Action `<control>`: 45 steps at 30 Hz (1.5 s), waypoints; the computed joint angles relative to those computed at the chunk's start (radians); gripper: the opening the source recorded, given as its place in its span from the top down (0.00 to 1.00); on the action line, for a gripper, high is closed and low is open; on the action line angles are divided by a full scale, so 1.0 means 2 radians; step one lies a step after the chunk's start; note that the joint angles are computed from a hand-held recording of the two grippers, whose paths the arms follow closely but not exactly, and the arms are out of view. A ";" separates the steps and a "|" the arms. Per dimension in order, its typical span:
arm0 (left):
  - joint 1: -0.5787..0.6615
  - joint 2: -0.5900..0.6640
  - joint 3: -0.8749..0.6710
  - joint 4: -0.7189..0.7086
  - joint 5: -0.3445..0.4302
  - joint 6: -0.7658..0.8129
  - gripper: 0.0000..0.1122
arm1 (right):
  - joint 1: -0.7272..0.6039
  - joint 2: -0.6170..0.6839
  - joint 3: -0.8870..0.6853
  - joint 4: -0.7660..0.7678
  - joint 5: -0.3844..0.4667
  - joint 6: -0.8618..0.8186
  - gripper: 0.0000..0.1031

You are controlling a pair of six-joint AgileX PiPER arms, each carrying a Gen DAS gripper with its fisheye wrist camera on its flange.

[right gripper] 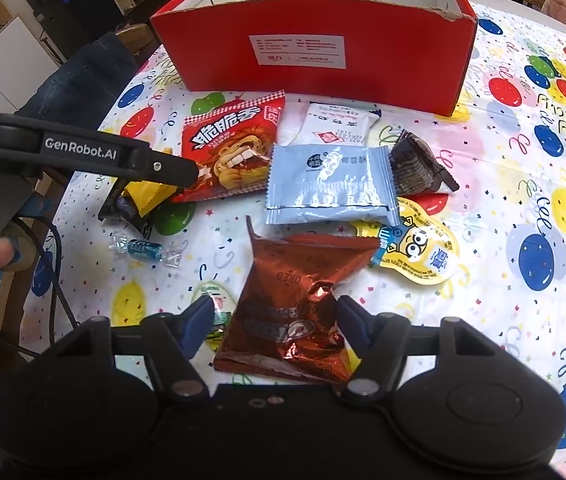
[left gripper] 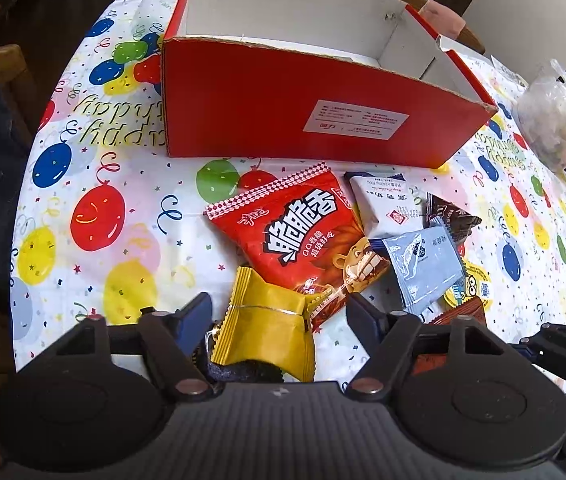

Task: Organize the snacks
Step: 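Grasp the yellow packet with the left tool while the right tool grasps the red-brown chip bag, then carry the yellow packet and chip bag into the red box and lower them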

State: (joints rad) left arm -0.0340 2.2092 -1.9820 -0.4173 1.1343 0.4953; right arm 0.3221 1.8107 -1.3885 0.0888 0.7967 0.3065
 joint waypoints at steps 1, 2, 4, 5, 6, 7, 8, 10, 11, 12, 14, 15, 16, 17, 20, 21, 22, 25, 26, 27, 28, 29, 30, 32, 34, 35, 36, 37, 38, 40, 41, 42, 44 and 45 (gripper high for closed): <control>-0.002 0.002 -0.003 0.004 0.003 -0.003 0.45 | 0.000 0.001 -0.001 -0.001 0.001 0.000 0.44; -0.004 0.002 -0.003 0.010 0.001 -0.006 0.48 | 0.000 0.002 -0.001 -0.002 0.002 0.001 0.45; -0.008 -0.001 0.005 0.019 -0.007 -0.008 0.52 | -0.002 0.001 0.001 0.001 0.000 0.000 0.46; -0.009 -0.003 0.008 0.021 -0.009 -0.009 0.54 | -0.002 0.000 0.001 0.000 -0.001 0.000 0.48; -0.008 -0.005 0.012 0.020 -0.011 -0.009 0.54 | -0.002 0.000 0.002 0.000 -0.001 0.000 0.50; -0.008 -0.007 0.016 0.019 -0.015 -0.010 0.54 | -0.002 -0.001 0.002 -0.001 -0.001 0.000 0.52; -0.007 -0.009 0.020 0.019 -0.017 -0.011 0.55 | -0.002 -0.001 0.002 -0.002 -0.002 0.001 0.54; -0.007 -0.015 0.030 0.018 -0.025 -0.011 0.57 | -0.004 -0.003 0.004 0.000 -0.003 0.001 0.58; -0.006 -0.018 0.035 0.017 -0.028 -0.012 0.58 | -0.006 -0.004 0.006 0.002 -0.004 0.000 0.59; -0.006 -0.020 0.038 0.016 -0.029 -0.014 0.58 | -0.007 -0.005 0.007 0.004 -0.005 0.000 0.59; -0.005 -0.026 0.048 0.016 -0.035 -0.017 0.58 | -0.010 -0.007 0.010 0.010 -0.006 -0.004 0.61; -0.005 -0.028 0.052 0.016 -0.039 -0.019 0.58 | -0.010 -0.009 0.011 0.011 -0.007 -0.004 0.61; -0.004 -0.031 0.056 0.015 -0.041 -0.021 0.58 | -0.011 -0.010 0.012 0.011 -0.008 -0.003 0.61; -0.002 -0.034 0.060 0.013 -0.042 -0.022 0.58 | -0.011 -0.012 0.013 0.012 -0.008 -0.003 0.62; 0.002 -0.045 0.074 0.006 -0.046 -0.023 0.58 | -0.013 -0.019 0.017 0.016 -0.009 -0.006 0.62; 0.004 -0.050 0.080 0.003 -0.047 -0.022 0.58 | -0.014 -0.022 0.018 0.016 -0.009 -0.006 0.62; 0.006 -0.055 0.085 0.000 -0.049 -0.020 0.58 | -0.014 -0.026 0.019 0.016 -0.010 -0.005 0.62; 0.009 -0.070 0.099 -0.008 -0.050 -0.017 0.58 | -0.017 -0.038 0.024 0.014 -0.013 -0.002 0.63; 0.009 -0.075 0.102 -0.010 -0.050 -0.019 0.58 | -0.018 -0.042 0.025 0.013 -0.015 0.000 0.63; 0.009 -0.081 0.107 -0.010 -0.054 -0.021 0.58 | -0.018 -0.045 0.025 0.011 -0.016 0.001 0.63; 0.008 -0.086 0.111 -0.009 -0.057 -0.023 0.58 | -0.019 -0.048 0.026 0.009 -0.018 0.003 0.63; 0.008 -0.091 0.114 -0.010 -0.058 -0.024 0.58 | -0.020 -0.052 0.027 0.008 -0.020 0.005 0.63; 0.008 -0.096 0.116 -0.013 -0.058 -0.023 0.58 | -0.020 -0.055 0.027 0.006 -0.021 0.006 0.63; 0.008 -0.107 0.121 -0.015 -0.059 -0.025 0.58 | -0.023 -0.060 0.025 0.005 -0.023 0.007 0.63; 0.005 -0.117 0.126 -0.011 -0.067 -0.028 0.58 | -0.025 -0.065 0.022 0.004 -0.025 0.007 0.63; 0.003 -0.121 0.126 -0.008 -0.069 -0.031 0.58 | -0.027 -0.067 0.021 0.002 -0.025 0.007 0.63; 0.002 -0.125 0.126 -0.005 -0.070 -0.036 0.58 | -0.028 -0.069 0.018 0.001 -0.025 0.006 0.63; 0.001 -0.129 0.126 -0.005 -0.071 -0.038 0.58 | -0.029 -0.070 0.015 0.000 -0.024 0.006 0.63; 0.001 -0.132 0.125 -0.007 -0.071 -0.039 0.58 | -0.031 -0.071 0.010 0.000 -0.022 0.005 0.63; 0.000 -0.137 0.121 -0.011 -0.069 -0.038 0.58 | -0.034 -0.073 0.002 -0.001 -0.019 0.002 0.63; -0.001 -0.140 0.120 -0.012 -0.069 -0.039 0.58 | -0.035 -0.073 -0.004 -0.003 -0.017 0.002 0.63; -0.003 -0.142 0.117 -0.012 -0.069 -0.039 0.58 | -0.037 -0.073 -0.010 -0.003 -0.015 0.000 0.63; -0.006 -0.144 0.105 -0.013 -0.063 -0.043 0.58 | -0.042 -0.073 -0.020 -0.002 -0.013 -0.005 0.63; -0.006 -0.143 0.099 -0.014 -0.061 -0.045 0.58 | -0.044 -0.072 -0.027 -0.001 -0.011 -0.007 0.63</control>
